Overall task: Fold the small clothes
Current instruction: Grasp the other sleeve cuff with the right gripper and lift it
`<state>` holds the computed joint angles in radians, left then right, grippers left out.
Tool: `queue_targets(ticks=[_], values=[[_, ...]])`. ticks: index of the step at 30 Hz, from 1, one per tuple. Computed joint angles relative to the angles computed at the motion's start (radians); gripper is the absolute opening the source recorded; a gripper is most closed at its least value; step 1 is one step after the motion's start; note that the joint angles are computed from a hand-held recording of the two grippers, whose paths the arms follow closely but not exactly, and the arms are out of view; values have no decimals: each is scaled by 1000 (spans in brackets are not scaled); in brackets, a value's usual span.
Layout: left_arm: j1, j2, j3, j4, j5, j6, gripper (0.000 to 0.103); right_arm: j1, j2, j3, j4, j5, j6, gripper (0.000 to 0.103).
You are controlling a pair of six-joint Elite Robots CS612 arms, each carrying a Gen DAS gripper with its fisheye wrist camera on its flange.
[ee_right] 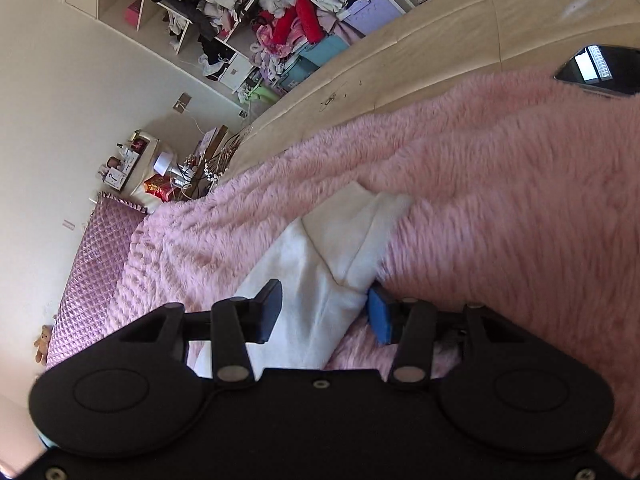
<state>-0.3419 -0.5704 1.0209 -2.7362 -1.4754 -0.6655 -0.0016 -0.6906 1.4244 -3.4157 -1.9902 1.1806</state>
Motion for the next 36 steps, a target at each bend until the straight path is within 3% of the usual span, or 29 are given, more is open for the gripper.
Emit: queue_targets(ticks=[3, 4, 6, 10, 13, 16, 18, 23, 27, 29, 30, 32, 34, 36], values=[[1, 4, -7, 12, -10, -3, 101, -1, 5, -10, 8, -8, 20, 41], [2, 5, -7, 10, -11, -7, 101, -1, 0, -10, 26, -12, 21, 28], [3, 3, 1, -10, -17, -15, 101, -2, -15, -2, 62, -15, 12, 12], [8, 0, 12, -34, -35, -8, 101, 22, -32, -32, 87, -62, -107, 11], [13, -2, 19, -57, -54, -8, 101, 51, -26, -98, 40, -34, -270, 11], [15, -6, 35, -101, -46, -8, 101, 94, 4, -201, 1, 38, -404, 11], [18, -9, 47, -134, -60, -16, 101, 127, 37, -281, -24, 122, -466, 11], [25, -21, 76, -194, -79, -56, 101, 204, 174, -546, 12, 412, -480, 11], [31, -29, 91, -220, -84, -92, 101, 264, 344, -849, 197, 628, -482, 14], [32, -30, 89, -213, -76, -86, 101, 286, 412, -982, 390, 707, -520, 31], [33, -30, 89, -215, -74, -85, 101, 296, 418, -994, 447, 697, -550, 44], [38, -27, 85, -235, -68, -95, 101, 302, 390, -927, 444, 669, -595, 44], [44, -15, 69, -248, -68, -125, 101, 288, 334, -796, 362, 686, -590, 45], [52, 8, 38, -256, -88, -179, 101, 280, 268, -662, 309, 628, -590, 49]])
